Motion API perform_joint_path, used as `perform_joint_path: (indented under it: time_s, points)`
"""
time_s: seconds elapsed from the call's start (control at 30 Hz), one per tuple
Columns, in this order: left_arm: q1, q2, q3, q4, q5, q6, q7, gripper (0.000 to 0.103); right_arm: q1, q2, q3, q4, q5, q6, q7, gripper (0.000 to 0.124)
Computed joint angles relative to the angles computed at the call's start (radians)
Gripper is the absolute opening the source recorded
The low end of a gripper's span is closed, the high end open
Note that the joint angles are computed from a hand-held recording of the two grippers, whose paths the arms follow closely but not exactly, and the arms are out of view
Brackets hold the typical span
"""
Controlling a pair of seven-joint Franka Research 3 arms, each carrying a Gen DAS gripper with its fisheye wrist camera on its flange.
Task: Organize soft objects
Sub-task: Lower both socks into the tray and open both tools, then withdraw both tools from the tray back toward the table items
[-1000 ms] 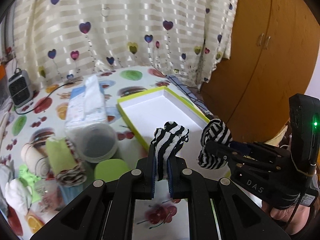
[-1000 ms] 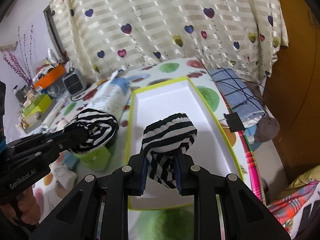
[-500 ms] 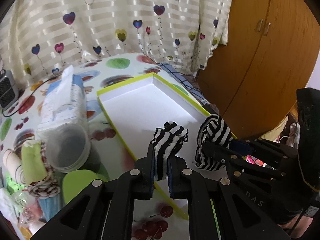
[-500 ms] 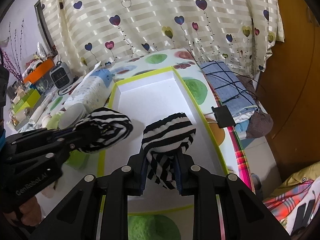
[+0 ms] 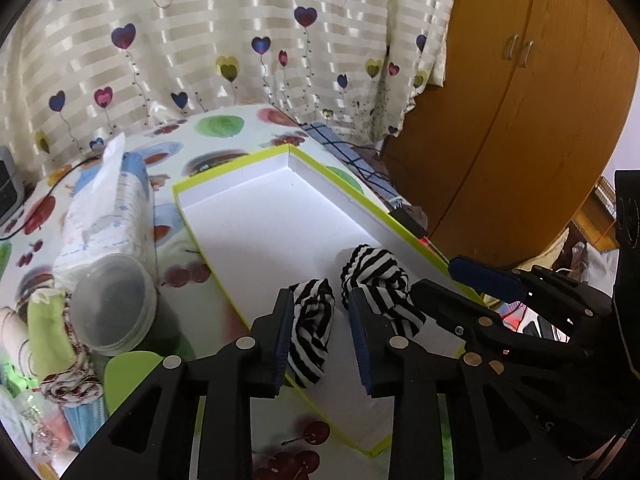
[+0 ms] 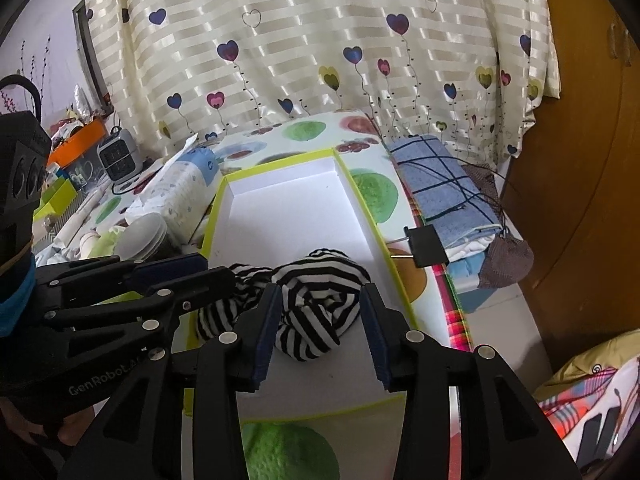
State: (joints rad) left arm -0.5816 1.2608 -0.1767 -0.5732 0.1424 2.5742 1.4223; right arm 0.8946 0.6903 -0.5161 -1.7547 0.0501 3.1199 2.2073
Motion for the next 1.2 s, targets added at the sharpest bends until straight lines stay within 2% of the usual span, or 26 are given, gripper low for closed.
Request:
perform_joint_path:
  time_s: [0.03,0.07,0.27,0.6,0.87,1.2]
  points:
    - [0.001,-0.040,0.018,-0.072,-0.016,0.039,-0.002,0.027,0.012,-0.001,-0.013,-0.003,-0.001,-0.001,0.004,0.042]
    - [0.015,-0.072,0.001,-0.128,0.009,0.065,-0.016,0.027,0.031,-0.001,-0.033,-0.006,-0.005,-0.003,0.011,0.042]
    - [0.052,-0.230,-0.008,-0.402,0.062,0.214,-0.074,0.027,0.118,-0.004,-0.122,-0.018,-0.038,-0.023,0.055,0.042]
    - [0.096,-0.401,-0.006,-0.687,0.138,0.376,-0.169,0.027,0.236,-0.011,-0.229,-0.028,-0.131,-0.042,0.125,0.042]
    - [0.095,-0.506,0.043,-0.850,0.199,0.473,-0.272,0.027,0.276,-0.019,-0.249,-0.016,-0.204,-0.057,0.168,0.042]
    - [0.050,-0.622,0.165,-1.028,0.281,0.567,-0.438,0.030,0.276,-0.028,-0.214,0.032,-0.314,-0.087,0.216,0.042]
